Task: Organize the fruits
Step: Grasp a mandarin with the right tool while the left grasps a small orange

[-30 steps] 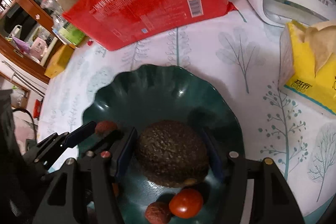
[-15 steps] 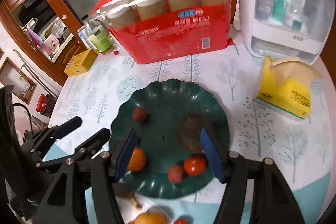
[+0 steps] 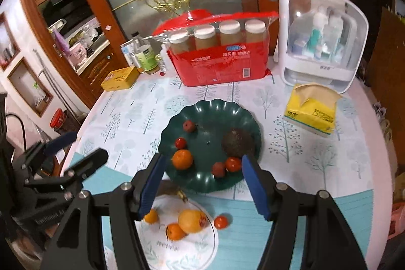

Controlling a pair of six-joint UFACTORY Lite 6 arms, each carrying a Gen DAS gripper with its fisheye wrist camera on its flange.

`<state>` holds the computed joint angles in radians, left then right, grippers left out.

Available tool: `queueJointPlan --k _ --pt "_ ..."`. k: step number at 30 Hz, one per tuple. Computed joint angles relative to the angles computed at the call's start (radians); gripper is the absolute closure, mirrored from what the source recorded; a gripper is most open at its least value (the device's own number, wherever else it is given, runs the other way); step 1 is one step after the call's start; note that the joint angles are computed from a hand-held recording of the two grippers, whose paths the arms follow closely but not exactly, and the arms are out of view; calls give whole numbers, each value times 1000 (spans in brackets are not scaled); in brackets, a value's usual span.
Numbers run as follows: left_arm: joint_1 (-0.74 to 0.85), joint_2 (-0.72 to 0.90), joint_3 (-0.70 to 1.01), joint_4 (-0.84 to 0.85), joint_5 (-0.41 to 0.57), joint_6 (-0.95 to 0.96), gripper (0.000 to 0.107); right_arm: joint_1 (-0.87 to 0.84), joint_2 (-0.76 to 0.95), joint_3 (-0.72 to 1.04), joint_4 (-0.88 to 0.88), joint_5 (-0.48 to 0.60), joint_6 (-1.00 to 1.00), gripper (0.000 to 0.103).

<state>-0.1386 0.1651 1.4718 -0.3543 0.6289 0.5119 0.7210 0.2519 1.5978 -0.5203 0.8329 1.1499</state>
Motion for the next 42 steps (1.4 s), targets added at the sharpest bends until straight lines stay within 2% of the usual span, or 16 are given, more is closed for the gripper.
queueJointPlan --k 4,10,14,18,21,24,27,31,36,42 --pt "41 -143 -170 -80 -16 106 21 119 -74 -101 -99 32 112 39" --pt "102 -289 -401 -218 -49 276 21 226 -114 -241 -177 -3 237 39" --pt "136 -378 -584 -347 -120 444 21 292 -115 -339 -261 -47 378 39" --pt "173 -430 -757 -560 -201 693 21 356 -90 -409 -367 -59 545 39" --pt "186 -403 -830 -725 -242 885 22 410 -45 -438 -449 -36 668 39" --pt "182 -322 -886 -951 -312 1141 27 438 6 -471 -512 -78 773 39" --pt "188 -233 -892 -1103 -321 1300 32 440 92 -473 -556 -143 843 39" --pt "189 -127 -878 -1274 -323 1472 32 429 210 -433 -572 -194 867 39" --pt "179 -44 -839 -1358 -332 1550 34 400 296 -400 -594 -257 896 39" --pt "180 67 -763 -1298 -317 1476 39 357 359 -366 -614 -334 920 46"
